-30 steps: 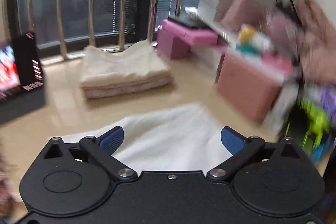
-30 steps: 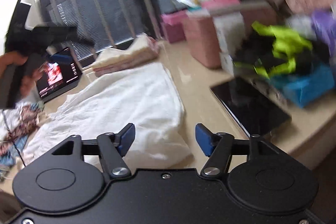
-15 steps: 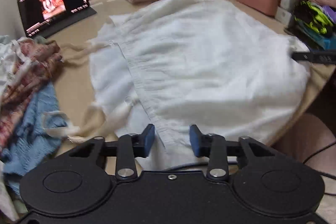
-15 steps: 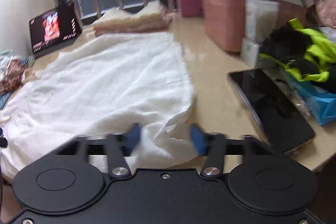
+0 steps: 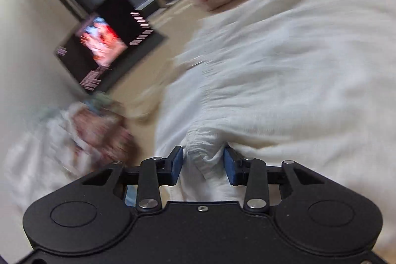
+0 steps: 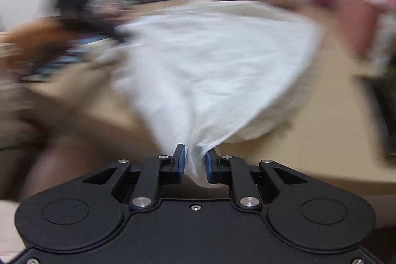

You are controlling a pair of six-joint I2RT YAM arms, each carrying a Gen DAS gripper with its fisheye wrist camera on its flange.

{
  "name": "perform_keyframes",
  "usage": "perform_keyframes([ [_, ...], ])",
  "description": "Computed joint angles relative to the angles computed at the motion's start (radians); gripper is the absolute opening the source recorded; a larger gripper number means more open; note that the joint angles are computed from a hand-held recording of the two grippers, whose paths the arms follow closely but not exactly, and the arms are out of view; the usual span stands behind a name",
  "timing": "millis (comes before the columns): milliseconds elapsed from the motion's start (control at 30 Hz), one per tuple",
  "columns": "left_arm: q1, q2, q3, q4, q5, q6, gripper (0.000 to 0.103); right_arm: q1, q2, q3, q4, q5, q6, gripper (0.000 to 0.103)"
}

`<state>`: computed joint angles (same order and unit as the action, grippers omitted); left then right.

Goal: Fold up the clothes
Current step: 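Lay the white garment flat on the table and open both grippers, then move both grippers to the strap end of the white garment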

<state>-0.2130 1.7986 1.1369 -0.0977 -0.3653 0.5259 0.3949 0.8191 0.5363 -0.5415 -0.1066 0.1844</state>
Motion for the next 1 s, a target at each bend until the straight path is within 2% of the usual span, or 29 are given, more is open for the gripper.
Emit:
perform_keyframes([
  [67, -0.015, 0.050, 0.038, 0.024, -0.134, -0.012, 0.039, -0.016, -0.008, 0.002, 0.024, -0.195, 0.022, 0.021],
  [100, -0.010, 0.024, 0.023, 0.025, -0.126, -0.037, 0.040, -0.032, -0.008, 0.005, 0.038, -0.282, 0.029, 0.024],
  [133, 0.005, -0.031, -0.011, 0.012, -0.065, -0.072, 0.042, -0.060, -0.019, 0.010, 0.047, -0.346, 0.029, 0.027],
  [167, 0.023, -0.095, -0.052, -0.006, 0.020, -0.112, 0.048, -0.106, -0.036, 0.015, 0.050, -0.382, 0.018, 0.037],
  [200, 0.040, -0.163, -0.098, -0.021, 0.106, -0.147, 0.057, -0.155, -0.050, 0.021, 0.055, -0.418, 0.007, 0.049],
  [267, 0.071, -0.319, -0.226, -0.037, 0.272, -0.186, 0.071, -0.277, -0.054, 0.043, 0.060, -0.441, -0.039, 0.059],
  [333, 0.099, -0.454, -0.332, -0.085, 0.397, -0.188, 0.074, -0.371, -0.006, 0.071, 0.101, -0.362, -0.102, 0.062],
  [433, 0.112, -0.581, -0.442, -0.148, 0.488, -0.201, 0.074, -0.441, 0.169, 0.128, 0.247, -0.140, -0.187, 0.064],
  [500, 0.085, -0.614, -0.497, -0.136, 0.471, -0.220, 0.074, -0.464, 0.338, 0.193, 0.354, -0.007, -0.226, 0.065],
  [533, 0.054, -0.621, -0.522, -0.107, 0.427, -0.233, 0.074, -0.474, 0.436, 0.241, 0.393, 0.041, -0.238, 0.065],
  [600, 0.004, -0.603, -0.547, -0.049, 0.345, -0.249, 0.073, -0.498, 0.611, 0.337, 0.452, 0.082, -0.216, 0.064],
  [700, -0.020, -0.527, -0.523, -0.008, 0.287, -0.273, 0.067, -0.526, 0.813, 0.459, 0.513, 0.068, -0.138, 0.064],
  [733, -0.012, -0.510, -0.509, -0.008, 0.295, -0.281, 0.067, -0.532, 0.866, 0.497, 0.517, 0.050, -0.119, 0.063],
  [767, 0.000, -0.494, -0.486, -0.027, 0.307, -0.285, 0.063, -0.539, 0.919, 0.538, 0.519, 0.033, -0.100, 0.061],
  [800, 0.012, -0.480, -0.463, -0.048, 0.317, -0.281, 0.050, -0.541, 0.948, 0.563, 0.501, 0.016, -0.099, 0.058],
  [833, 0.023, -0.468, -0.441, -0.070, 0.324, -0.264, 0.044, -0.543, 0.974, 0.586, 0.481, -0.001, -0.101, 0.053],
  [867, 0.030, -0.455, -0.422, -0.083, 0.321, -0.243, 0.039, -0.544, 1.001, 0.609, 0.459, -0.018, -0.103, 0.036],
  [900, 0.032, -0.441, -0.411, -0.081, 0.303, -0.218, 0.038, -0.539, 1.008, 0.616, 0.436, -0.025, -0.120, 0.023],
  [1000, 0.059, -0.379, -0.366, -0.067, 0.257, -0.156, 0.038, -0.512, 0.968, 0.564, 0.423, 0.012, -0.214, 0.012],
])
